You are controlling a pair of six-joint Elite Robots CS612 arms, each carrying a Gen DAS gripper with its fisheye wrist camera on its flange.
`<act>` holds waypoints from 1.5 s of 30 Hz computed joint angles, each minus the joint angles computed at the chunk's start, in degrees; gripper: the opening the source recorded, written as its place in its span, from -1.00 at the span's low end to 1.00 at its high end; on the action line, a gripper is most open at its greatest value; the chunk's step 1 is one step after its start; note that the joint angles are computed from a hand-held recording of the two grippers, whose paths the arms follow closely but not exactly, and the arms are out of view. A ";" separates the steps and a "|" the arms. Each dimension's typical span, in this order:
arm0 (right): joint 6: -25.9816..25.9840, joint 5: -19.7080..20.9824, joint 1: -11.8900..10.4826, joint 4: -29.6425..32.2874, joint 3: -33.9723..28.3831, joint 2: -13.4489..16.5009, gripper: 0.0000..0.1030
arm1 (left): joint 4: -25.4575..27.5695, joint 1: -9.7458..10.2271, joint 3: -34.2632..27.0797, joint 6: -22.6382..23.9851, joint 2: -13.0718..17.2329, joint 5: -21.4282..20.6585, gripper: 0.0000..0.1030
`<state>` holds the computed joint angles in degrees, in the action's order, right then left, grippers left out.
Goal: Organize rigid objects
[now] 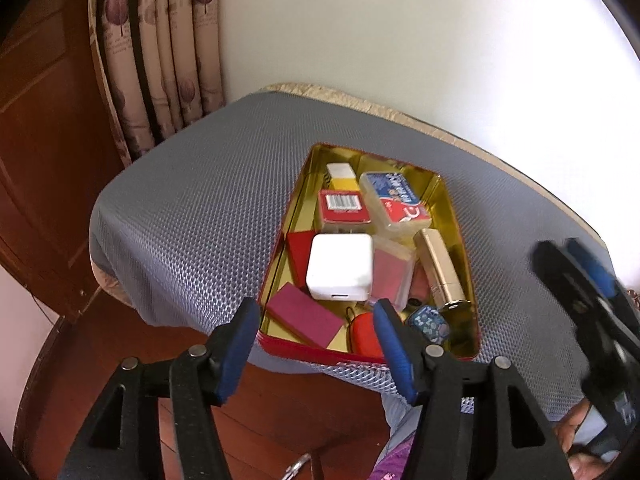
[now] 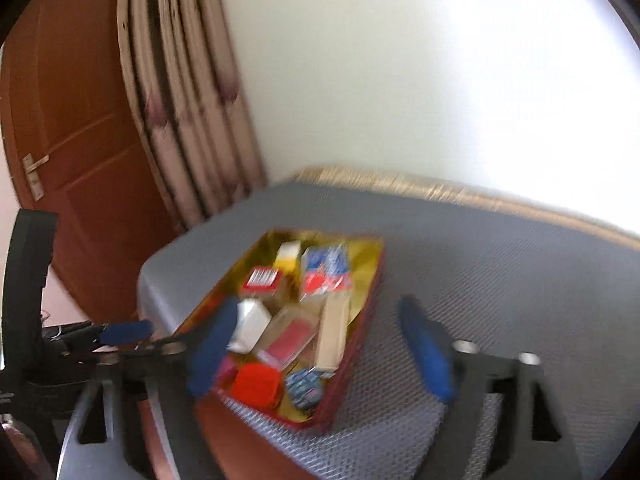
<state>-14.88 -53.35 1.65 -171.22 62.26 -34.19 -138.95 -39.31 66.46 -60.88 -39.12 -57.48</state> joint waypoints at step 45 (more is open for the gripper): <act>1.56 -7.84 -0.22 -16.16 12.69 -5.69 0.99 | -12.02 -3.75 6.46 6.21 -1.67 16.21 0.18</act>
